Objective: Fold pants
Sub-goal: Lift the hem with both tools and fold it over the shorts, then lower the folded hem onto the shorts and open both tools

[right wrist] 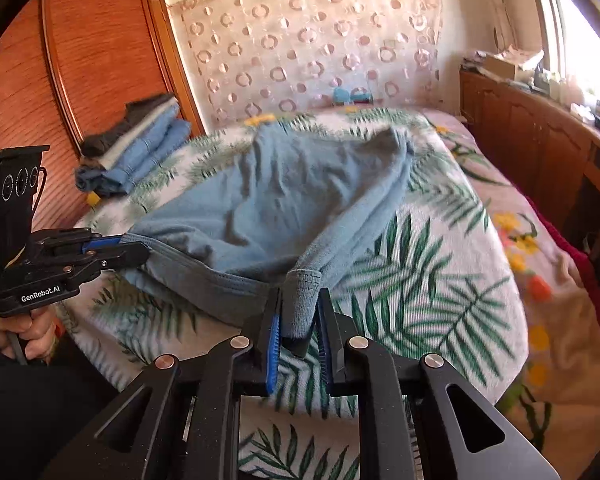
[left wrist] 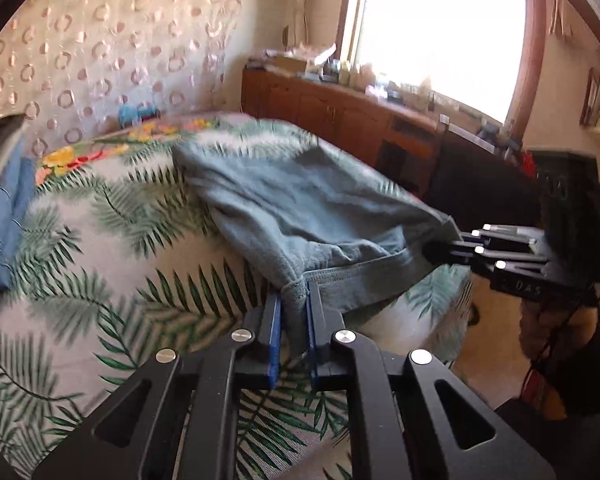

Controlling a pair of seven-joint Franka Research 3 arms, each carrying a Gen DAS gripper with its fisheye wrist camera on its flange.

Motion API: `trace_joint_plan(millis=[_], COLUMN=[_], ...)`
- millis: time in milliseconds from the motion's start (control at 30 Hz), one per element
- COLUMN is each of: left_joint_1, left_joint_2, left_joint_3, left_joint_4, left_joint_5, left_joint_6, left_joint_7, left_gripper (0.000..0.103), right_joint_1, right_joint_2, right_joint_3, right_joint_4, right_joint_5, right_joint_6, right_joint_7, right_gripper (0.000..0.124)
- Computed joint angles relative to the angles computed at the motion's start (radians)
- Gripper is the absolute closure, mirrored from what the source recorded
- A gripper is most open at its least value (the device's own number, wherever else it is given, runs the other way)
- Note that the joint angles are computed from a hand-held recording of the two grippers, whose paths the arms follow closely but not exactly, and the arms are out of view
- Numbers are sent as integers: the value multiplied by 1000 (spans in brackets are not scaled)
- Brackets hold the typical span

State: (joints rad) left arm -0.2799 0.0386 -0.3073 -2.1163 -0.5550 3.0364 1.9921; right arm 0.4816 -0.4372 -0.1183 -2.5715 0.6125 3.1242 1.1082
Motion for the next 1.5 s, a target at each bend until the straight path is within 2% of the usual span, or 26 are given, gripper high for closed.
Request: trace_joint_plan(millis=[100,233,300,433,567,667,800,867,933,1000,1067,1167,1233,1267,1300,1367,1433,1500], left_joint_1=[-4,-50,-87,-102,-147,-164,-173,-135,-73,-41,-35,-18,-30,-14,0,-23,-24,-40], left_joint_2=[-44,-97,-128,-160,-186,-193,-147,-103,-44,-1,72,174,219,224,221,183,139,106], left_joint_3=[1,50,87,114,171,201,242,231,206,200,235,249,277,260,244,273,276,297], left_joint_4=[8,12,19,18,25,22,47,77,126,175,265,419,509,532,538,490,408,340], left_joint_5=[-173,-198,-272,-160,-134,-89,-25,28,145,228,360,446,523,528,533,612,671,750], left_joint_6=[2,24,21,66,91,119,125,127,117,99,68,28,12,17,24,49,86,95], left_joint_7=[133,163,224,152,146,116,64,16,-93,-170,-295,-375,-444,-452,-461,-534,-578,-649], left_gripper=[92,92,92,92,92,92,92,92,92,92,92,92,92,92,92,92,92,92], right_joint_1=[38,77,83,113,123,160,260,333,395,436,448,383,340,322,311,233,213,181], right_joint_2=[-25,-50,-58,-73,-75,-74,-35,3,30,105,189,310,409,450,479,511,504,486], right_joint_3=[-21,-39,-35,-39,-30,-50,-138,-210,-281,-333,-355,-319,-298,-293,-276,-182,-152,-98], right_joint_4=[12,44,64,96,132,143,176,207,229,309,413,562,684,743,784,858,849,806], right_joint_5=[1,-16,-30,-56,-88,-105,-124,-130,-136,-131,-107,-107,-123,-120,-62,148,179,272], right_joint_6=[29,56,61,77,92,117,143,149,151,130,93,44,21,8,11,9,19,35], right_joint_7=[-26,-45,-44,-50,-53,-62,-78,-90,-111,-124,-139,-133,-109,-103,-145,-312,-341,-440], right_gripper=[108,108,108,108,108,108,108,108,108,108,108,108,109,109,109,109,109,109])
